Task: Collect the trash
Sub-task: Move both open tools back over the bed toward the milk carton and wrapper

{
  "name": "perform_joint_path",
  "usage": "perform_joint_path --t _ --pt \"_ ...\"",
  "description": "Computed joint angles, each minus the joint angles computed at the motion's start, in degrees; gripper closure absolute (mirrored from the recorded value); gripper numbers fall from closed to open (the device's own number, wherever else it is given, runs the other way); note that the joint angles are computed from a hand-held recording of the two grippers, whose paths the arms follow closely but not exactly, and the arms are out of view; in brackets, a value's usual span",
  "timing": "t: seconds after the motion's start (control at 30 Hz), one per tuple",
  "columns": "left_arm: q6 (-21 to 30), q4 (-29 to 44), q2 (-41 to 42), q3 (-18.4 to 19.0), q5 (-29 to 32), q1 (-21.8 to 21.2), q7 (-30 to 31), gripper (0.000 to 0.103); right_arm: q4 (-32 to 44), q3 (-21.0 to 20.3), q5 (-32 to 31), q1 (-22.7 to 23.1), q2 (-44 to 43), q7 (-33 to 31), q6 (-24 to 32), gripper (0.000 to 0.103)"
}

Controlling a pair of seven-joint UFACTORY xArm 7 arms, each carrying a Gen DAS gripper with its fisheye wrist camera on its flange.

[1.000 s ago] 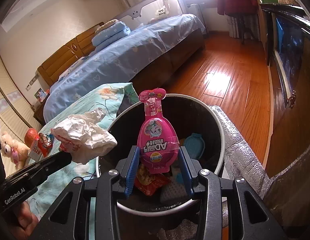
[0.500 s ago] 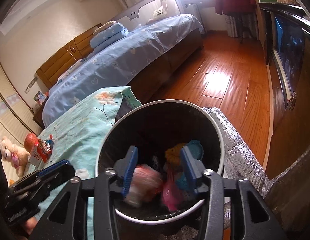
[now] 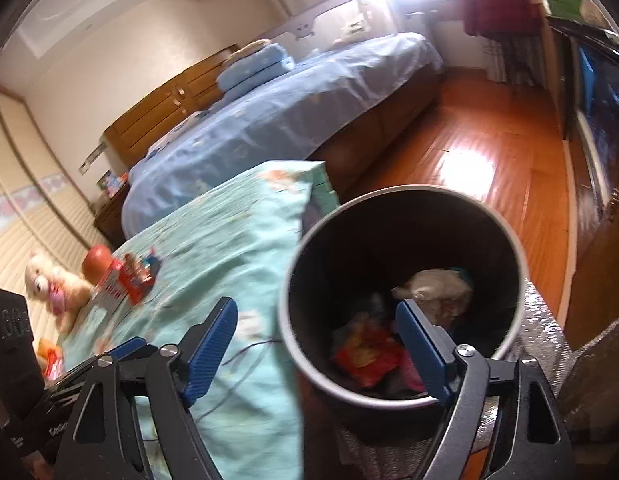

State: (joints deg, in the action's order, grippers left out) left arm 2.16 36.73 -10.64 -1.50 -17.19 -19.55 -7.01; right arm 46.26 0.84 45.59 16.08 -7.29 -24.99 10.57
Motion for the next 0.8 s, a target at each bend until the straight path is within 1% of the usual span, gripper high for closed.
perform_joint_path --t 0.1,0.17,0.23,0.43,0.5,0.63,0.7,0.8 --pt "-0.3 -2.9 -2.6 1.9 -1.4 0.1 0.5 0.043 0.2 1.1 -0.7 0.9 0.2 0.5 -0.1 0.016" --pt "-0.3 -4.4 -4.2 2.3 -0.8 1.2 0.0 0.043 0.4 1.7 -0.5 1.8 0.4 0.4 0.2 0.015" --pt "-0.4 -6.0 -5.9 1.8 0.6 3.5 -1.7 0.041 0.7 2.5 -0.6 2.6 0.9 0.8 0.3 0.013" --pt "-0.7 -10.3 -9.7 4.6 2.1 5.0 -2.7 0.040 2.0 4.7 -1.2 4.4 2.6 1.7 0.3 0.013" --pt "-0.5 -11.2 -10.7 4.6 2.9 6.1 -3.3 0.040 2.2 5.3 -1.1 4.9 2.9 1.6 0.1 0.013" --pt "-0.5 -13.1 -12.7 6.5 3.3 6.7 -3.5 0.040 3.6 6.7 -1.2 5.9 4.3 1.5 0.1 0.013" --pt "-0.5 -13.6 -13.3 7.0 3.6 7.4 -3.5 0.040 4.3 7.2 -0.6 6.1 4.9 0.5 0.4 0.013" --pt "-0.4 -14.2 -13.9 8.5 4.0 8.2 -2.8 0.039 5.3 8.3 -2.0 6.3 6.3 0.9 0.2 0.013"
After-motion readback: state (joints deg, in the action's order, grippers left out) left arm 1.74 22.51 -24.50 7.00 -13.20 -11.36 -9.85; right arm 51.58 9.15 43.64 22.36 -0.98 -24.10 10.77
